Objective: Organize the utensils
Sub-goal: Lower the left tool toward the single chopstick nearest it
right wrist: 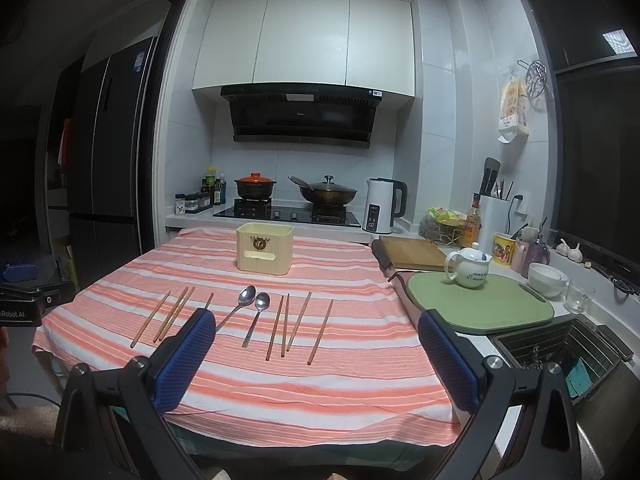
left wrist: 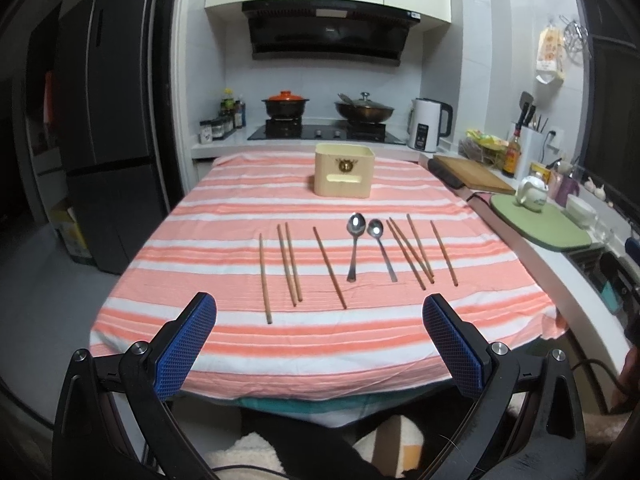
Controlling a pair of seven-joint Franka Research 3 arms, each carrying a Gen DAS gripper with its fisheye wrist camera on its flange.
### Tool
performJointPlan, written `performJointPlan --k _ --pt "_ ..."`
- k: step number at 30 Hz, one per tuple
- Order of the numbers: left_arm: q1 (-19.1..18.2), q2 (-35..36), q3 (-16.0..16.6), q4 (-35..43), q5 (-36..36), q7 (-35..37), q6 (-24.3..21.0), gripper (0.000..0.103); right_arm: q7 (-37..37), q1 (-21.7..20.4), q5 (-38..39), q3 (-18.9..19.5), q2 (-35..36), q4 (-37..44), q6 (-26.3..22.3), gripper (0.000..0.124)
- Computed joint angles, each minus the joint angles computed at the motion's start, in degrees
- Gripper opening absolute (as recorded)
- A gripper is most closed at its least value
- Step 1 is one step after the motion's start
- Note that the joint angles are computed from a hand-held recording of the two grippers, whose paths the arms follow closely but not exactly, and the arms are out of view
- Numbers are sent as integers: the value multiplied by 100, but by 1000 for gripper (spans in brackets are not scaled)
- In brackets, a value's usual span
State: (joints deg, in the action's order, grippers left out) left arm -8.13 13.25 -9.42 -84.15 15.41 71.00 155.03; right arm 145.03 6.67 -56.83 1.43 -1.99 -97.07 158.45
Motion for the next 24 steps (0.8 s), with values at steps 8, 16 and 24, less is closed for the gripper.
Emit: performJointPlan --k 8,16,24 --pt "80 390 119 362 74 -54 -133 103 -291 42 311 -86 209 137 31 103" --pt "204 1568 102 1552 -273 290 -995 102 -1010 134 999 -413 879 535 285 103" --pt "58 2819 236 3136 -296 444 -1834 102 -2616 137 2515 -622 2228 1662 -396 103"
